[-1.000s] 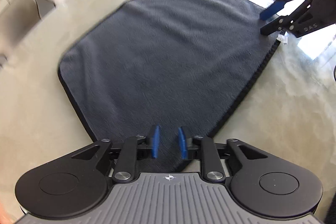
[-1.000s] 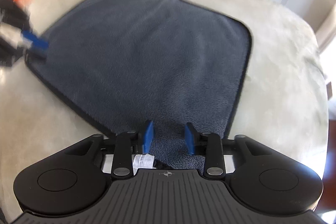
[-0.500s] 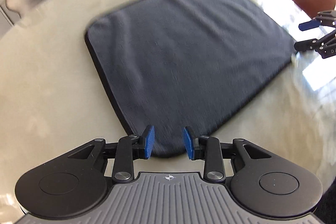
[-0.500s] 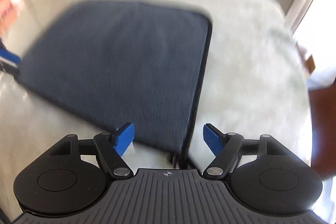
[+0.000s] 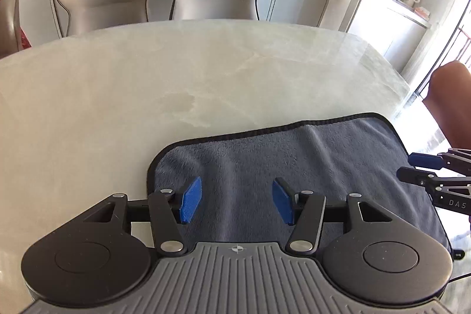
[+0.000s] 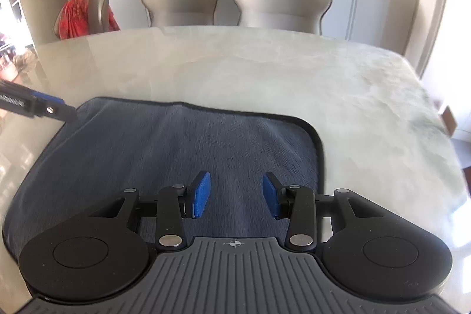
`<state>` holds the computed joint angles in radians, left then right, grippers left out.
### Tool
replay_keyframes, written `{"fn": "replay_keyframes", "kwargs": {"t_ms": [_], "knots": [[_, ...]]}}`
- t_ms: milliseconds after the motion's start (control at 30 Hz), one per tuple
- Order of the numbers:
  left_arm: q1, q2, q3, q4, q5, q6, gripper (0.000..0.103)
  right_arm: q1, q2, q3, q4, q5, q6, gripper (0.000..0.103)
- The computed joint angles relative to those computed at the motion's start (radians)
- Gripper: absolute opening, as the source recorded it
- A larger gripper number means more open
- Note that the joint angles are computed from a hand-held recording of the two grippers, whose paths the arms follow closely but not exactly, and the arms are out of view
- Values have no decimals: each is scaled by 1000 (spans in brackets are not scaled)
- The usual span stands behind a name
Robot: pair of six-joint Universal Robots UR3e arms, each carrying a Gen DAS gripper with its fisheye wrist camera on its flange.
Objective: Fold towel
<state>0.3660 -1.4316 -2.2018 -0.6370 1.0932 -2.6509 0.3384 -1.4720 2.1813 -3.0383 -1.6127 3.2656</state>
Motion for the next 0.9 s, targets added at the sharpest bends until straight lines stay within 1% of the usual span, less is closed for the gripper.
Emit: {"fn": "replay_keyframes", "kwargs": {"t_ms": [133, 200, 233, 300, 367, 467, 567, 633, 700, 800, 867, 900], "knots": [[-8, -83, 25, 26, -7, -18, 56, -69, 73, -47, -34, 72, -25, 40], [-19, -125, 44, 33, 20, -19, 56, -95, 102, -57, -44, 86, -42, 41], [-15, -138, 45, 43, 30, -7, 56, -103, 112, -66, -37, 89, -45, 41], [4, -138, 48, 29, 19, 20, 56, -121, 122, -76, -21, 97, -52, 41], [1, -148, 65, 30, 45, 25, 55, -144, 117, -63, -15, 111, -68, 41], [-7, -164, 90, 37, 86, 32, 52, -148, 129, -72, -11, 87, -103, 40], [-6, -162, 95, 35, 95, 67, 52, -149, 122, -75, 9, 56, -118, 40], [-12, -146, 83, 46, 114, 84, 52, -150, 116, -76, 22, 36, -125, 40], [-20, -125, 70, 54, 142, 54, 52, -137, 92, -74, 48, -10, -95, 41], [33, -6, -10, 10, 91, 36, 56, -134, -12, 2, 49, 1, -49, 49], [88, 116, -93, -41, 41, 55, 58, -121, -112, 81, 47, 13, -31, 57], [121, 198, -140, -86, 24, 73, 58, -105, -167, 119, 58, 5, -18, 59]]}}
